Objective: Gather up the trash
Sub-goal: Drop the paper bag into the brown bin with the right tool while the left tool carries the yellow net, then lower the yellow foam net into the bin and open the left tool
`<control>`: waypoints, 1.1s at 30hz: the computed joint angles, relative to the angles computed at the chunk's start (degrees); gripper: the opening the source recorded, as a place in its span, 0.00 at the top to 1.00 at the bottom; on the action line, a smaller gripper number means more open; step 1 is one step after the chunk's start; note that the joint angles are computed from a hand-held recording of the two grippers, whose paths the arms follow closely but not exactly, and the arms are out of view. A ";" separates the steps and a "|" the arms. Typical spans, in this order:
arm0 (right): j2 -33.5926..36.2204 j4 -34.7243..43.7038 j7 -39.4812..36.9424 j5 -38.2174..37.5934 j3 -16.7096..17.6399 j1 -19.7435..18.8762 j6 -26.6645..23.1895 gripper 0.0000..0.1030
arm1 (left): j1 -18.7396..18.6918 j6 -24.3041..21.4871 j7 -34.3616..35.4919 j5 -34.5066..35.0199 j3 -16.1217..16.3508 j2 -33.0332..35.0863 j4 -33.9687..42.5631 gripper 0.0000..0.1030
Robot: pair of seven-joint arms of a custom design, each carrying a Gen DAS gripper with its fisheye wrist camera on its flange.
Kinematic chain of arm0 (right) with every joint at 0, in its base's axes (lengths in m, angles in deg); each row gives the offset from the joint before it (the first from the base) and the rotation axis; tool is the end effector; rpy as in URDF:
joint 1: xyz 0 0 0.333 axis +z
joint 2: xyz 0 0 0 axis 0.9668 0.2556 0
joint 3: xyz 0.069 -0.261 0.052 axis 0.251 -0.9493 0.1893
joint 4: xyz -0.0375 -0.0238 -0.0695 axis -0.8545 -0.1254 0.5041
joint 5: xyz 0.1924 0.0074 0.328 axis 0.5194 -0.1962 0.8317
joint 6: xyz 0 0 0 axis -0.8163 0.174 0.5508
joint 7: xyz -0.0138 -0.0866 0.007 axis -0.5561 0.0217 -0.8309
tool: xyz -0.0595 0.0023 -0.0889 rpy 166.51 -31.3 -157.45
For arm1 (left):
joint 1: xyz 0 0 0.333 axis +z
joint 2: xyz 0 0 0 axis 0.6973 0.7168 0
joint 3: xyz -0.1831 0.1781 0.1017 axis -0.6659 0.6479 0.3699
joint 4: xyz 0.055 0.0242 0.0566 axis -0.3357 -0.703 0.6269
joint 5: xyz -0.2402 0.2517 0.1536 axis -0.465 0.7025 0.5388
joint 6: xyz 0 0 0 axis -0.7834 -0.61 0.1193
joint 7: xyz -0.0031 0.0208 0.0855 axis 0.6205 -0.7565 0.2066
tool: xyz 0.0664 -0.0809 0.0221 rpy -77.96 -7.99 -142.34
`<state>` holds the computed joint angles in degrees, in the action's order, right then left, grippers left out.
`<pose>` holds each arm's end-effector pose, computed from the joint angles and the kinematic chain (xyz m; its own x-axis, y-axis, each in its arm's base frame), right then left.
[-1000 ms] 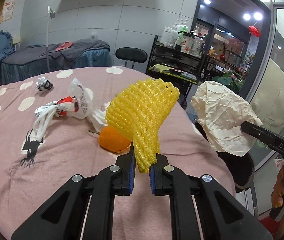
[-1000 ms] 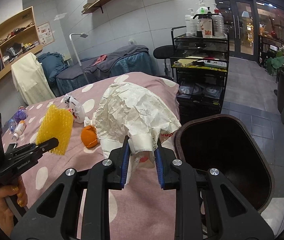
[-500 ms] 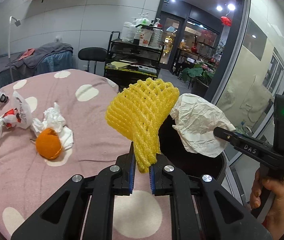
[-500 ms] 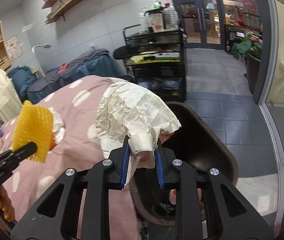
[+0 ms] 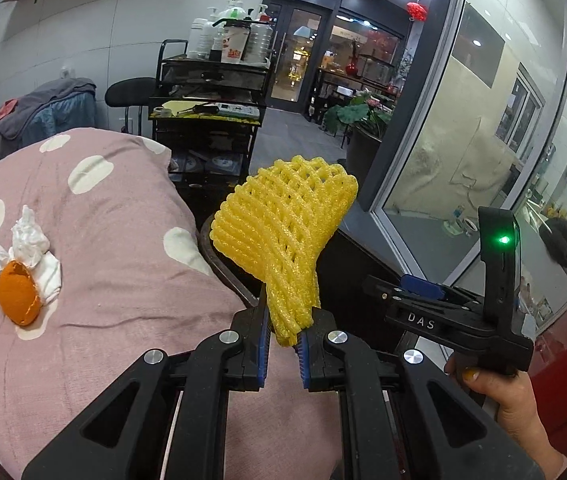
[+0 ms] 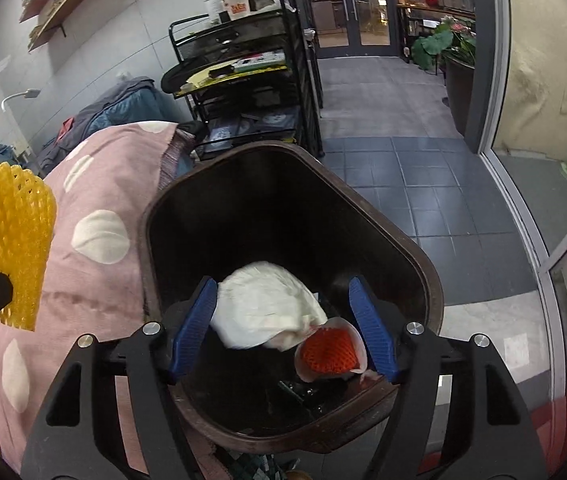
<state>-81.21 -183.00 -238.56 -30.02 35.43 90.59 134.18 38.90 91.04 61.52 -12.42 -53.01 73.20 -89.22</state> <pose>0.5244 0.1978 0.4399 -0.5464 -0.8084 -0.2190 -0.5463 0.5422 -0.6384 0.5860 -0.1727 0.5018 -0.7616 -0.6081 0.2238 -0.5373 0.3995 -0.7428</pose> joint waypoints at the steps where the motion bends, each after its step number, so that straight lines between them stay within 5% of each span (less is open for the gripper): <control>1: -0.44 -0.51 0.44 -0.20 0.00 -0.01 -0.19 0.33 | -0.17 -0.16 -0.18 0.43 -0.12 0.25 0.15 0.89; 19: -8.28 -5.38 6.36 -5.83 2.82 -0.13 -11.54 0.26 | -4.15 -1.04 -5.67 11.83 -2.60 6.34 4.91 0.89; 30: -11.62 -7.91 8.62 -5.05 3.01 -1.07 -14.45 0.24 | -6.04 -1.84 -9.52 18.11 -3.18 10.10 8.71 0.89; 32: -12.25 -8.62 8.92 -4.88 3.04 -1.23 -14.64 0.23 | -6.26 -2.33 -10.15 19.04 -3.24 10.73 9.39 0.86; 33: -12.46 -8.85 9.02 -4.73 3.05 -1.32 -14.76 0.23 | -6.28 -2.37 -10.12 19.22 -3.31 10.83 9.40 0.76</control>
